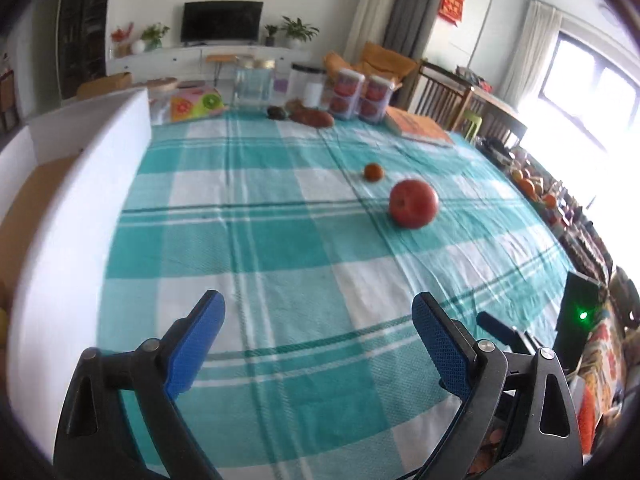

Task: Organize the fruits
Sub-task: 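Move both tools back over the table and grasp the tangerine with the left tool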

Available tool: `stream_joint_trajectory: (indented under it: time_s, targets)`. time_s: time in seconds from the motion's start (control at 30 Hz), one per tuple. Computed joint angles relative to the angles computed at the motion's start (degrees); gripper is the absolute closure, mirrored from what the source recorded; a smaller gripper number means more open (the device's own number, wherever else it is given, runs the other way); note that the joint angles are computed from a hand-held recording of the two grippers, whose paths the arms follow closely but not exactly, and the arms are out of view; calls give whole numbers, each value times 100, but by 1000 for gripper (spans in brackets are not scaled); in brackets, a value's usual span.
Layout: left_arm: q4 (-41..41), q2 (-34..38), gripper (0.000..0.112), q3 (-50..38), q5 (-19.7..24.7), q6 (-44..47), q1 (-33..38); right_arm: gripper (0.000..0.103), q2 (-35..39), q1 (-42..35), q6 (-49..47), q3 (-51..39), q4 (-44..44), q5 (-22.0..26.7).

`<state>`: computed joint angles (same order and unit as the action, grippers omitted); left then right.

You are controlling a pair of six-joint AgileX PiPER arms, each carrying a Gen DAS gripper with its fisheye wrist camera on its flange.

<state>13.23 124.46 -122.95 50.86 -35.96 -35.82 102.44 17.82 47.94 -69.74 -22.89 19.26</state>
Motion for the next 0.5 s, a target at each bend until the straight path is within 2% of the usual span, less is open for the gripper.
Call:
stream_joint_trajectory:
  time_s: [0.13, 0.27, 0.4, 0.43, 0.5]
  targets:
    - [304, 643, 17, -683, 559, -98, -245, 10, 51, 1, 465, -49, -319, 189]
    - [472, 1118, 17, -1187, 772, -88, -171, 10, 108, -105, 162, -10, 87, 175]
    - [464, 1908, 17, -2372, 1467, 137, -53, 9, 154, -100, 93, -64, 139, 214]
    - [482, 1991, 17, -2431, 1515, 121, -43, 8, 163, -97, 80, -73, 139, 222]
    - [699, 1794, 17, -1930, 1228, -64, -84, 7, 178, -80, 89, -81, 112, 235]
